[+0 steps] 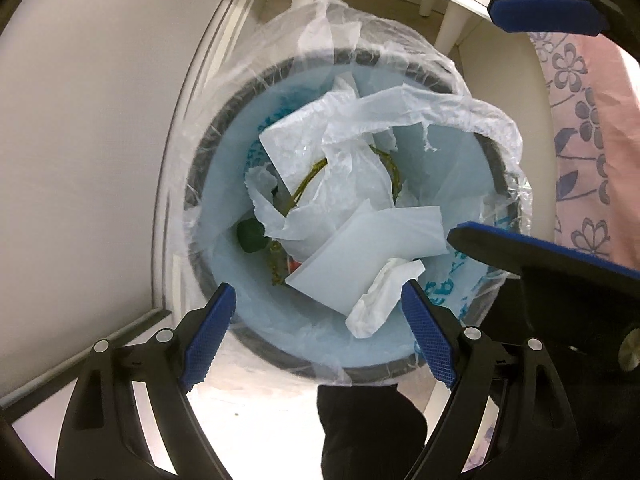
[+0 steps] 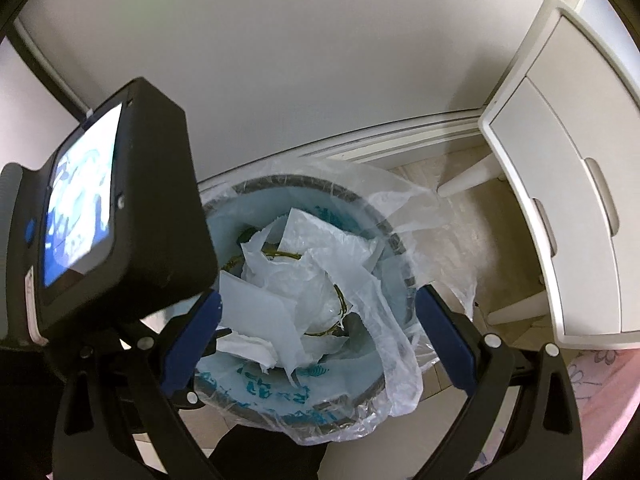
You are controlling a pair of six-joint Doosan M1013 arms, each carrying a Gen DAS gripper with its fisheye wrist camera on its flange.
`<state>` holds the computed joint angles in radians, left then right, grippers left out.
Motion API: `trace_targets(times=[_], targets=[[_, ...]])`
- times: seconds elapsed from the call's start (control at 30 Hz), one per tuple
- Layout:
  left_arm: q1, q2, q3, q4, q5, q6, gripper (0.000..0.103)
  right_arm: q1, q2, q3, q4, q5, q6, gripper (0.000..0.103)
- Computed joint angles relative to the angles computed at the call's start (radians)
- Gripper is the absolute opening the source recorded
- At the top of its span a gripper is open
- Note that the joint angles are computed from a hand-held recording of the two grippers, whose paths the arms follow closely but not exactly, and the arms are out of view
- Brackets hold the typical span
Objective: Collect trash
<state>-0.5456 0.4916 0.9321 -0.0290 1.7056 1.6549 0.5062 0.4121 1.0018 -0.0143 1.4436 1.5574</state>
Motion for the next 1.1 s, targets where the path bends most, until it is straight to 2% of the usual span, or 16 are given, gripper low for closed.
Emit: trace_targets(times=[0.17,0.3,0.57,0.7,1.1], targets=[[-0.006,0.007,-0.044,0.017,0.029,0.009,0.082,0.006,0.006,-0.051,-0.016,0.036,0.013,0.094],[-0.012,0.018,-0.088,0.061,0.060,0.014,0.087,0.011,0.016,-0.105,-0.039,0.093,0.022,0.094],[-0.025,0.019,-0.149,0.087,0.096,0.046,0.087,0.021,0.029,-0.205,-0.059,0.177,0.043,0.094],[-0.025,0.027,-0.204,0.092,0.137,0.019,0.088,0.028,0.039,-0.260,-0.069,0.215,0.057,0.094],[-0.020,0.046,-0.326,0.083,0.196,-0.028,0.091,0.046,0.064,-0.383,-0.111,0.294,0.062,0.094]])
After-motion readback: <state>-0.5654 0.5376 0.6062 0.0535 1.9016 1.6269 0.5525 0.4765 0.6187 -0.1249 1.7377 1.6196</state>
